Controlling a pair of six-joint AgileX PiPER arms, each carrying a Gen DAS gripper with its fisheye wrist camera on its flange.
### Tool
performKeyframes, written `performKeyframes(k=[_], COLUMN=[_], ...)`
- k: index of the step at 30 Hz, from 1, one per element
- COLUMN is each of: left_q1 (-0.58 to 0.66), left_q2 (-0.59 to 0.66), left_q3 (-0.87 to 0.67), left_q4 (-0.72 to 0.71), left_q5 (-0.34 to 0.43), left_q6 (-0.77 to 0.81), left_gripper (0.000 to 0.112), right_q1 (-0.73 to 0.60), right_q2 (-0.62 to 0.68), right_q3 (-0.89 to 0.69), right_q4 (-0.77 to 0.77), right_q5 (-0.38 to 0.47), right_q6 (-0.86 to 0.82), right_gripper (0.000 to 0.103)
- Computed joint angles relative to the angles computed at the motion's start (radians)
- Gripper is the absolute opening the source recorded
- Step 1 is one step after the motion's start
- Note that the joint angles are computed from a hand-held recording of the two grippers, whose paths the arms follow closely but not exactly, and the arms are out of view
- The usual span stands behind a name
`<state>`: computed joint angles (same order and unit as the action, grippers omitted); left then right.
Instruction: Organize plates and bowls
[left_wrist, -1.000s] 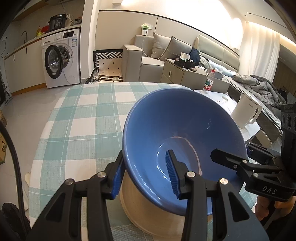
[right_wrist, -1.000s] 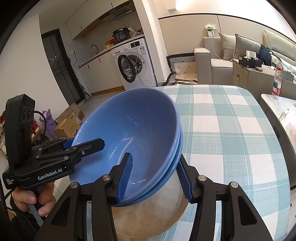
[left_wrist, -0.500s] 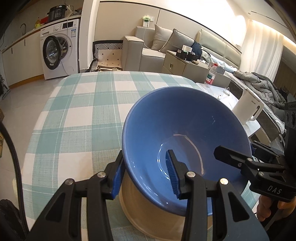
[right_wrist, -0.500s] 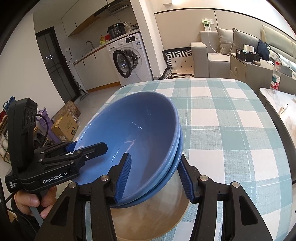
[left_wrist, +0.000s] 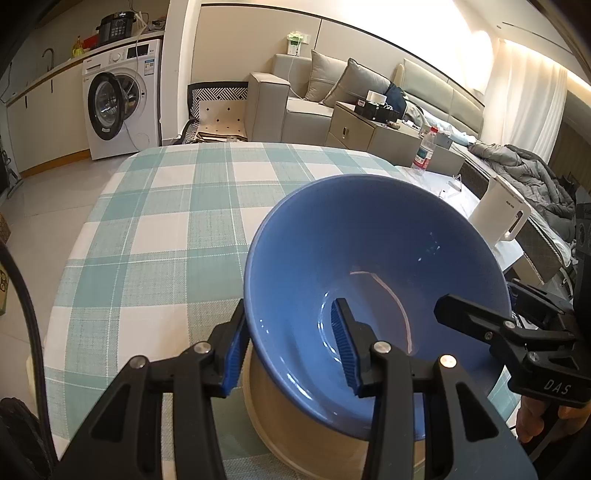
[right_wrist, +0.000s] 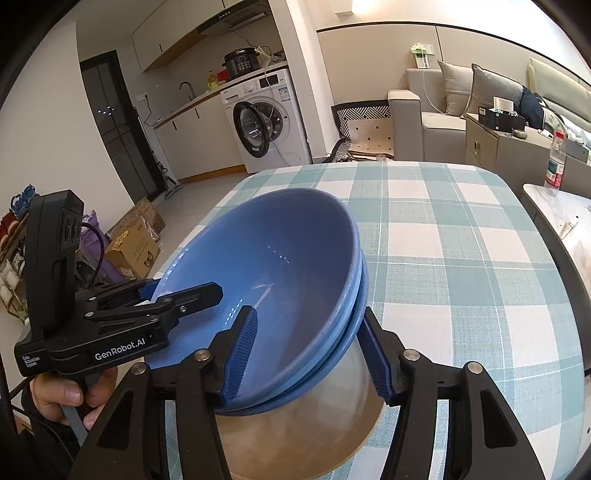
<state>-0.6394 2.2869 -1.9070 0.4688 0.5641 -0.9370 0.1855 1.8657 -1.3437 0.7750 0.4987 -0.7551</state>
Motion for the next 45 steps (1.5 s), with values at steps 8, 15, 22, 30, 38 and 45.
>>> performKeyframes(k=[8, 15, 22, 30, 38, 45], left_q1=[-0.008, -0.008, -0.019, -0.055, -0.097, -0.135], left_q2=[-0.007, -0.021, -0.076, -0.156, -0.21, -0.245], left_q3=[0.009, 0.032, 0.138, 0.306, 0.428, 0.515], left_q4=[0.011, 0.041, 0.164, 0.487, 0.749, 0.947], left_q5=[-0.004, 0.0, -0.051, -0.078, -0.035, 0.005], left_q6=[0.004, -0.032, -0.15, -0.486, -0.758, -0.966], left_gripper=[0.06, 0.062, 0.084, 0.1, 0.103, 0.103], right_q1=[-0.01, -0.033, -0.069, -0.104, -0.167, -0.206], right_q2=[-0.014, -0.011, -0.029, -0.081, -0.132, -0.157], right_q3=[0.021, 0.034, 0.068, 0.158, 0.252, 0.315], right_q4=[0.074, 0.098, 0.238, 0.444, 0.652, 0.744], right_q5=[0.004, -0.002, 0.011, 0.033, 0.096, 0.128], right_q6=[-0.092, -0.111, -0.264, -0.537, -0.781, -0.905], right_gripper=[0.083, 0.093, 0.102, 0.102, 0.102, 0.102])
